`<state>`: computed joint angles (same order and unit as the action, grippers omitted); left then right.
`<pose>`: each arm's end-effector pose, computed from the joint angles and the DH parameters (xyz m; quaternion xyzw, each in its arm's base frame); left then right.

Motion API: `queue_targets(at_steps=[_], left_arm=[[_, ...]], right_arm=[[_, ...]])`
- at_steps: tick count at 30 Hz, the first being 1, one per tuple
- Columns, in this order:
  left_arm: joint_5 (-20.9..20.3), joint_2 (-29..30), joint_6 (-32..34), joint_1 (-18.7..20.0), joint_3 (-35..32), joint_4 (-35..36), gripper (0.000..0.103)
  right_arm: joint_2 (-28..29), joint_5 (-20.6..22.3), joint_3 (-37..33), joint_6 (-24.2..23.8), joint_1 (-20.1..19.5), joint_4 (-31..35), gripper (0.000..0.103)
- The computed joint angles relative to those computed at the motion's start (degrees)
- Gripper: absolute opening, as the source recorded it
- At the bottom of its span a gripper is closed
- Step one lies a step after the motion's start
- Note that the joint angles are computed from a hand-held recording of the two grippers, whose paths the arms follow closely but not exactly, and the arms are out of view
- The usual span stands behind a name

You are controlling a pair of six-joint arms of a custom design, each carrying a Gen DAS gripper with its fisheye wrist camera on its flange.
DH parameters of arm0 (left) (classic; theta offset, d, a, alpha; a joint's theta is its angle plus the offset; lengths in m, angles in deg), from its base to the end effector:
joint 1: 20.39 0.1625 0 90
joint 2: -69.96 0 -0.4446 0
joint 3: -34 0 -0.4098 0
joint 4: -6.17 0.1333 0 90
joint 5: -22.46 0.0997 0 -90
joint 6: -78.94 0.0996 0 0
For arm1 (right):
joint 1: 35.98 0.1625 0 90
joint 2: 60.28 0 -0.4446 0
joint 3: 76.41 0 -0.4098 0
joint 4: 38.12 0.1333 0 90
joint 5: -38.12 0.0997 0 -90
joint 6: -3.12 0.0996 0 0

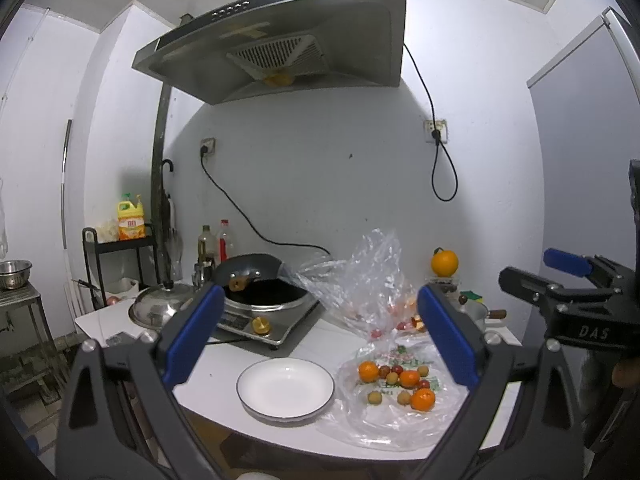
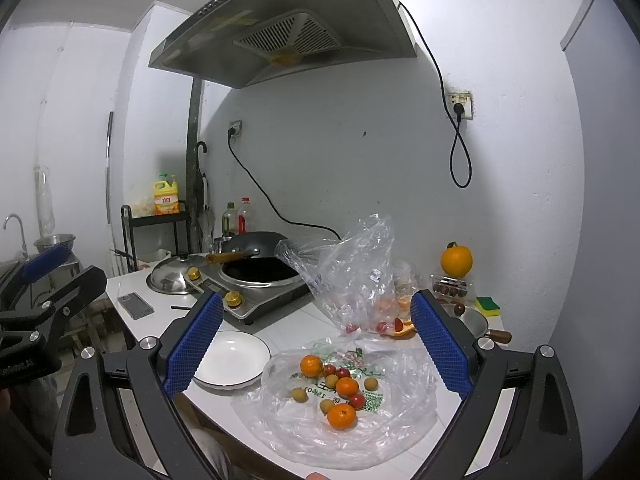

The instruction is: Organize fruits

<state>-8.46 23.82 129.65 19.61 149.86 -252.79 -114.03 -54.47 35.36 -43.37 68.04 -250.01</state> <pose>-0.2306 -0.4791 0.2053 0.1944 0.6488 -0.6608 0.3235 0.2735 -0.5637 0.2191 0.4172 -0.7389 0.5024 0.1663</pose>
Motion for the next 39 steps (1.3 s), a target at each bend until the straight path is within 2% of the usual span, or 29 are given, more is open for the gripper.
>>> queue_targets(at_steps=[39], left_arm=[[-0.43,0.26,0.47,0.71,0.01,-1.32,0.098]], right_arm=[[0.14,0.4,-0.64,-0.29,0.03,1.56,0.097]])
